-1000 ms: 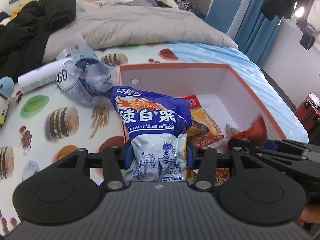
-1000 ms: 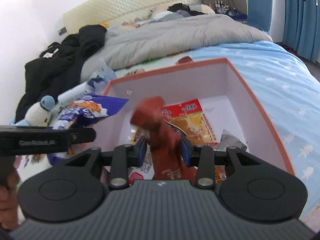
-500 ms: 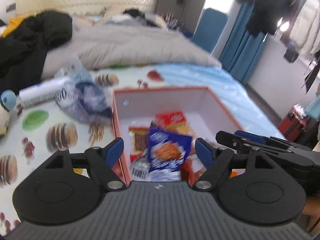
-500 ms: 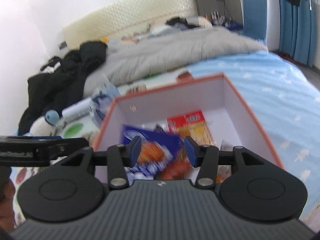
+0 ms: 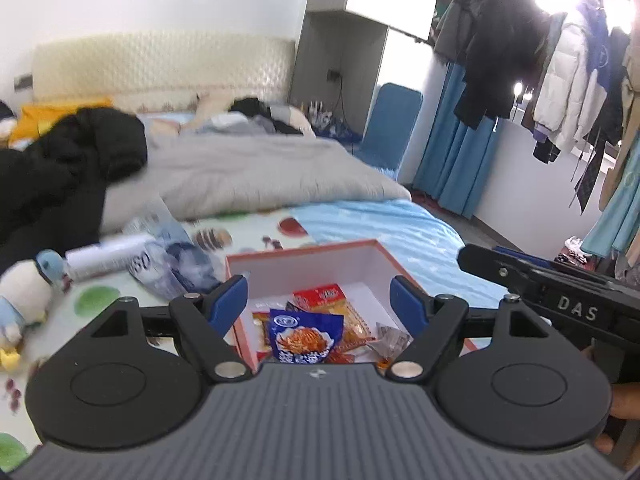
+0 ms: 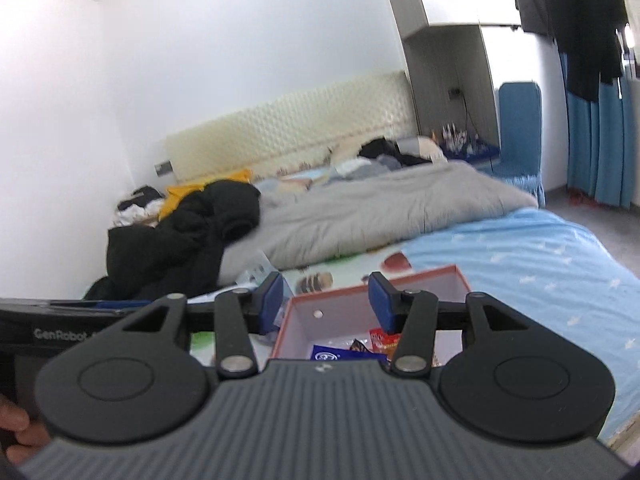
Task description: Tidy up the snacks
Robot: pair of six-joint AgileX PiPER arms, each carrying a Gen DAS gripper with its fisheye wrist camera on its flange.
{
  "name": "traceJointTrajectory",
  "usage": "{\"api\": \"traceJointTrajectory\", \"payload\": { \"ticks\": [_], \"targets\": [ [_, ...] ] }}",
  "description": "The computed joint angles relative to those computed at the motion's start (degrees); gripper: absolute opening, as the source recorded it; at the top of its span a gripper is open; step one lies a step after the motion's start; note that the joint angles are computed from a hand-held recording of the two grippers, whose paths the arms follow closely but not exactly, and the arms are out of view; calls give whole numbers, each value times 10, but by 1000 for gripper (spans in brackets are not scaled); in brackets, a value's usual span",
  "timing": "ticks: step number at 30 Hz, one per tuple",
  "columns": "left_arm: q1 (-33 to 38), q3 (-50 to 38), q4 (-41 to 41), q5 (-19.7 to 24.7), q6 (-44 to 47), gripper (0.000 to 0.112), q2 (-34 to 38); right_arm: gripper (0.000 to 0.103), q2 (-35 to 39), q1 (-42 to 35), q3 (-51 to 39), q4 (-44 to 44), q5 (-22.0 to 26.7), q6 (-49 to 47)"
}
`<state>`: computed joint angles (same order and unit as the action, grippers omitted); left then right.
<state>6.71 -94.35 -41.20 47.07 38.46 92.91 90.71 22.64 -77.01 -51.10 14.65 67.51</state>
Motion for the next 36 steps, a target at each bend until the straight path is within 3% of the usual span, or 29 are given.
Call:
{"api": "traceJointTrajectory", "payload": {
  "ticks": [7, 13, 20, 26, 29, 33, 36],
  "targets": [
    [17, 120, -45, -38, 64, 82, -94, 51, -70, 43, 91, -180, 28, 187],
    [35, 202, -72, -45, 94, 82, -128, 51, -104, 98, 150, -278, 94, 291],
    [60, 284, -96, -48, 146, 82, -167, 51, -128, 157, 211, -329, 180, 356],
    [90, 327, -100, -34, 160, 82, -199, 51, -152, 192, 264, -323, 211, 405],
    [92, 346, -90, -36, 160, 82, -216, 52, -152, 234, 286, -352, 271, 456],
    [95, 376, -85, -43, 167, 82, -234, 52, -154, 253, 304, -354, 285, 483],
    [104, 395, -87, -39, 172, 82, -240, 52, -150, 246, 307, -347, 269, 484]
  ]
}}
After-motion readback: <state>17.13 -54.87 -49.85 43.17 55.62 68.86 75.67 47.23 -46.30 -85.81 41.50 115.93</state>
